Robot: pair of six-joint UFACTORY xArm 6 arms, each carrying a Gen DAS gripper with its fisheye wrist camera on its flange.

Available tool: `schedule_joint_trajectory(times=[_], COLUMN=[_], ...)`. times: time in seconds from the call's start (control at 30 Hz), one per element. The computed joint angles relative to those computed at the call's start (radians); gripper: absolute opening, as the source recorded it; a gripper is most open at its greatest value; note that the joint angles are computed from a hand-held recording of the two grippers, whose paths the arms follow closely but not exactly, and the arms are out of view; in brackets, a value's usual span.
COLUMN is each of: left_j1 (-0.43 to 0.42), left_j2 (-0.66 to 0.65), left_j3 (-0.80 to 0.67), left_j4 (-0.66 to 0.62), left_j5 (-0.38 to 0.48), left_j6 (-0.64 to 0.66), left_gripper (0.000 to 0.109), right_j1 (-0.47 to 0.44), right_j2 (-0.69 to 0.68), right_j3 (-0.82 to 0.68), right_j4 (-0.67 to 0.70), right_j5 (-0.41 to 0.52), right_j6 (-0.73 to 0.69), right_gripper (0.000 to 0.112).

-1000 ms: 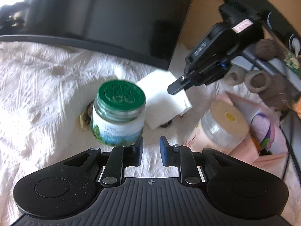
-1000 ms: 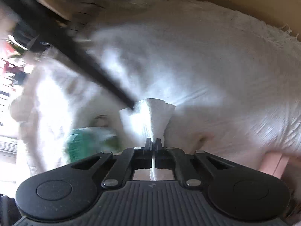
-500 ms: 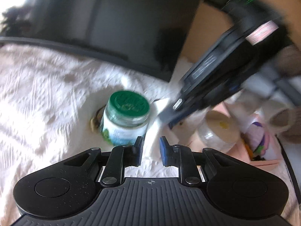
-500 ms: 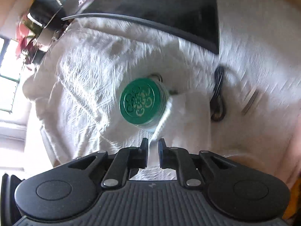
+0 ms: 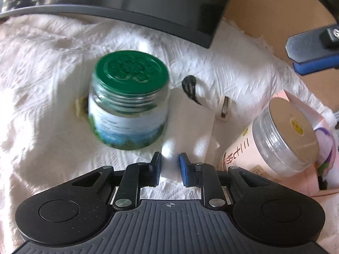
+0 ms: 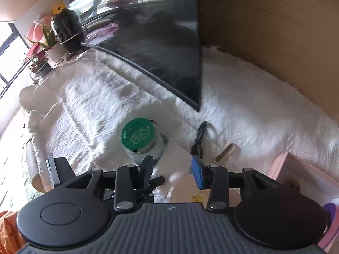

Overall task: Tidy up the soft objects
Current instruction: 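Grasp the white paper towel with the left gripper while the right gripper approaches the black cable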

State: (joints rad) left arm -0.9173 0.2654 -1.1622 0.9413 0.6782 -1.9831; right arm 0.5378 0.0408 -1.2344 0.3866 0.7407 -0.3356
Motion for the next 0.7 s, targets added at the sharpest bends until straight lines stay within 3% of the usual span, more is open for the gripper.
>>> schedule_joint_trajectory(times=[0.2,0.37,0.7], left_j1=[-0.003,-0.025,-0.016], left_j2=[0.057,0.088,0.086], left_j3=[-0.075,-0.131,-0.131], left_j4=[-0.030,-0.075,-0.101], left_j5=[0.004,0.062,0.055], left_j6=[0.164,0.340,0.320], left_gripper=[0.024,0.025,0.024], right_j1=[-0.038,-0.061,-0.085], right_j2=[0.028,0.038,0.074], right_j3=[-0.013,-0.009,-0.034], right_j4=[0.006,0.014,0.009], right_j5=[-0.002,-0.010,-0.006], right_j6=[0.006,0.009,0.033], right_gripper=[0.039,0.039,0.039])
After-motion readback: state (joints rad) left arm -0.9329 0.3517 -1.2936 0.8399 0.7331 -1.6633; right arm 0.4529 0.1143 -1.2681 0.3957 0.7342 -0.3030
